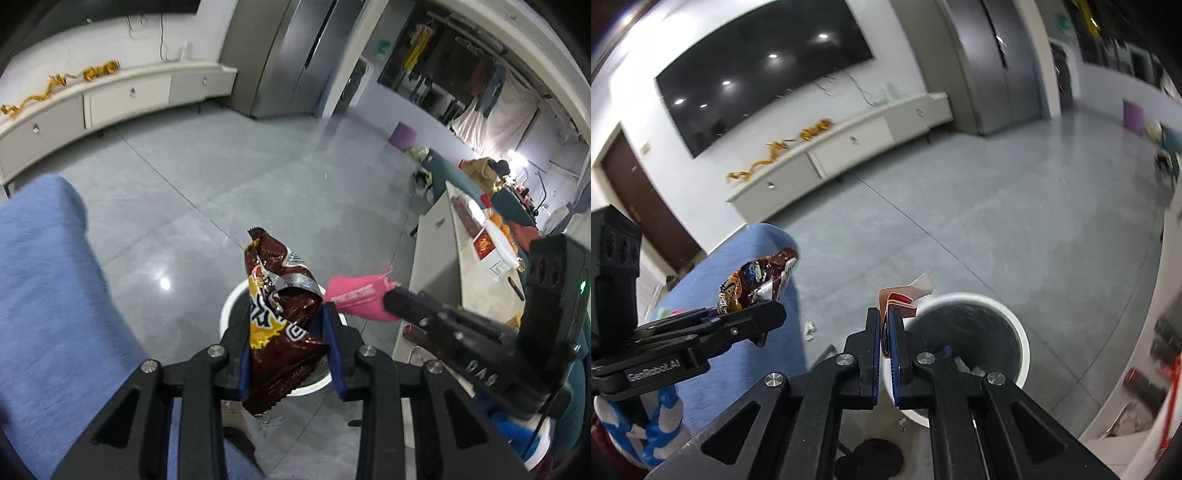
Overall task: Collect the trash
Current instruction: 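Carry the brown wrapper and pink packet over to the white bin, then open both grippers over the bin to drop the wrapper and packet, then move both grippers back to the remaining trash on the rug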
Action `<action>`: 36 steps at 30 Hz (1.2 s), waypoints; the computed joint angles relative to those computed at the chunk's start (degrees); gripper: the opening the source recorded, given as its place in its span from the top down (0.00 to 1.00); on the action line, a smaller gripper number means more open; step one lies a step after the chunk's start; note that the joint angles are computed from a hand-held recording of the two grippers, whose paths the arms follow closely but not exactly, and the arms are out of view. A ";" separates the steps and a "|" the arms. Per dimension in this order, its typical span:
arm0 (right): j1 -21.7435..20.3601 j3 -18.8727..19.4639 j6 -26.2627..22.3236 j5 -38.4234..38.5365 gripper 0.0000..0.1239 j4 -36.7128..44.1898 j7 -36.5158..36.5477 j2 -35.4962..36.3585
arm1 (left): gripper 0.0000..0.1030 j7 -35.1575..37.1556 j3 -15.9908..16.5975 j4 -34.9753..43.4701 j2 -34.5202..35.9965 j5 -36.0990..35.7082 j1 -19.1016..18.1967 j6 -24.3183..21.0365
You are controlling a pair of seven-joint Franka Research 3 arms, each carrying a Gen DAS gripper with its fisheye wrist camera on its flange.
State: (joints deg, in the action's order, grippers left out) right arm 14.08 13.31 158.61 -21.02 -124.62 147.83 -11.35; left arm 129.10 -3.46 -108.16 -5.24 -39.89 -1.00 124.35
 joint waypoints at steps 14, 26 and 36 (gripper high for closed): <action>-1.52 -2.92 -1.79 0.40 0.80 -4.01 4.29 2.06 | 0.47 -8.34 -5.58 8.85 13.02 1.57 1.77 -3.68; -4.02 4.01 -8.42 -10.65 0.75 -3.57 13.98 -7.21 | 0.47 -1.55 -1.09 -3.61 -2.52 -2.94 1.21 2.84; -2.99 9.91 -13.15 -16.25 0.64 3.77 14.62 -10.48 | 0.47 3.35 8.10 -11.52 -16.21 -0.29 0.88 3.50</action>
State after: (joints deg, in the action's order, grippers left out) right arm 11.09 23.22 145.46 -37.28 -120.85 162.45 -21.83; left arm 132.45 4.64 -119.68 -21.46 -40.19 -0.12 127.84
